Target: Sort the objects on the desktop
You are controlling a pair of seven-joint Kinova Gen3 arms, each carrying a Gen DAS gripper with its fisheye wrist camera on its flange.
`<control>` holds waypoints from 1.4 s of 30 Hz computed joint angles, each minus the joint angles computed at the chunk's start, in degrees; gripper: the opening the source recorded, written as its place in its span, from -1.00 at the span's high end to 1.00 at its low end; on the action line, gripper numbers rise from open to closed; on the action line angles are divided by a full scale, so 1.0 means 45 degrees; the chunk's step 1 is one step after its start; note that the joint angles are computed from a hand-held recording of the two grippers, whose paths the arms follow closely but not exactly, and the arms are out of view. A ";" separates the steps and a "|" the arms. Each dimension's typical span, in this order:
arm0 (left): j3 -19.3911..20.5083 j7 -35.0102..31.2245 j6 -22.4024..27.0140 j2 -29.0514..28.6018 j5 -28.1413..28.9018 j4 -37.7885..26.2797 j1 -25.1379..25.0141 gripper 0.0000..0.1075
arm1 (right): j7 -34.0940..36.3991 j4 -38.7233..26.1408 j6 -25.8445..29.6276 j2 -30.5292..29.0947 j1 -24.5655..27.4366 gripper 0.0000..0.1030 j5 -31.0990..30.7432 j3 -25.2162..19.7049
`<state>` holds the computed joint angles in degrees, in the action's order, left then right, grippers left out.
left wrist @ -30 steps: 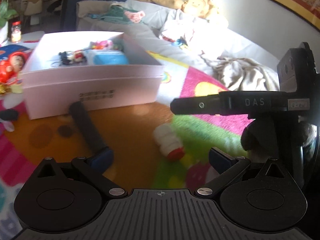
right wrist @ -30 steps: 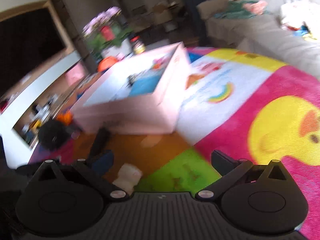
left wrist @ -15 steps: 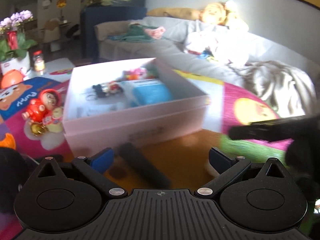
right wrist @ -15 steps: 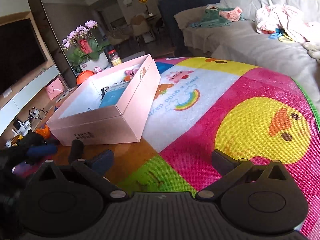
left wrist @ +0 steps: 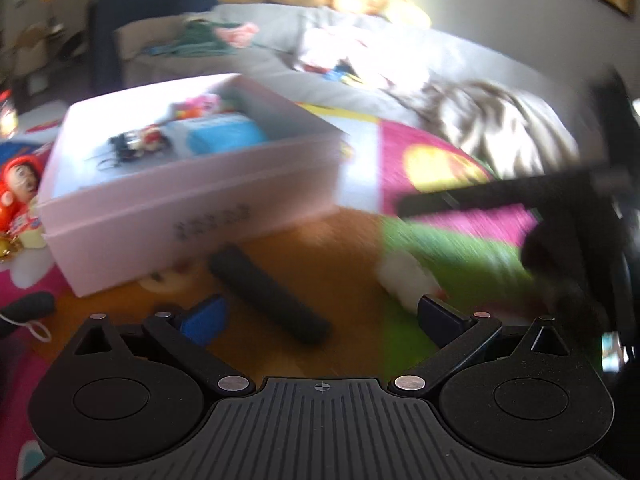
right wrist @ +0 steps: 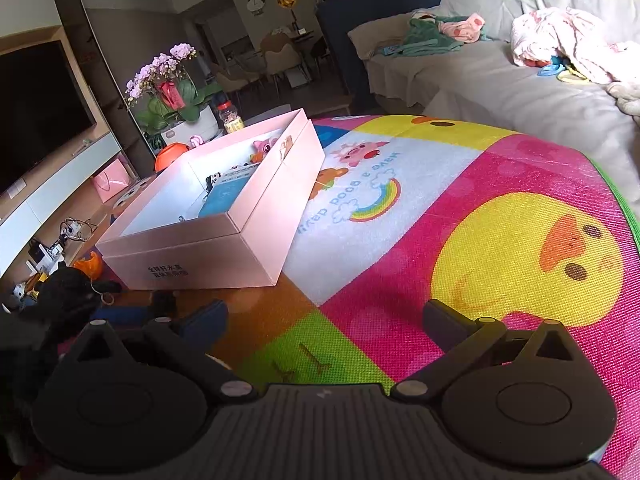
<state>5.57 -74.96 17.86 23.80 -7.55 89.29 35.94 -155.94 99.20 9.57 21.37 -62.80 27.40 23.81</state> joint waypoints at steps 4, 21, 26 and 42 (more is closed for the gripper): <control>-0.1578 0.1208 0.0168 0.0104 -0.1955 -0.0092 0.1824 -0.92 | 0.1161 0.0049 -0.0185 0.0069 -0.0362 -1.00 -0.1259 0.0548; -0.6039 1.0011 0.4986 0.0511 -0.6295 -0.1003 0.6750 -0.92 | 0.5659 -0.2736 0.2292 0.0513 0.0694 -0.35 -0.1829 -0.2032; -0.7238 1.2600 0.5172 -0.0334 -0.7328 0.0407 0.8553 -0.92 | 0.8240 -0.5685 0.4598 0.2289 0.1492 0.17 -0.2396 -0.3573; -0.3298 1.3794 0.4764 -0.1614 -1.0142 0.2076 0.6871 -0.92 | 1.5610 -0.7333 0.7179 0.2843 0.5946 0.62 -0.2784 -1.1527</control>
<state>-9.27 -12.89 39.30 16.53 -53.19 98.63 66.86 -85.70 66.20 41.88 34.16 -36.04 14.87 -28.07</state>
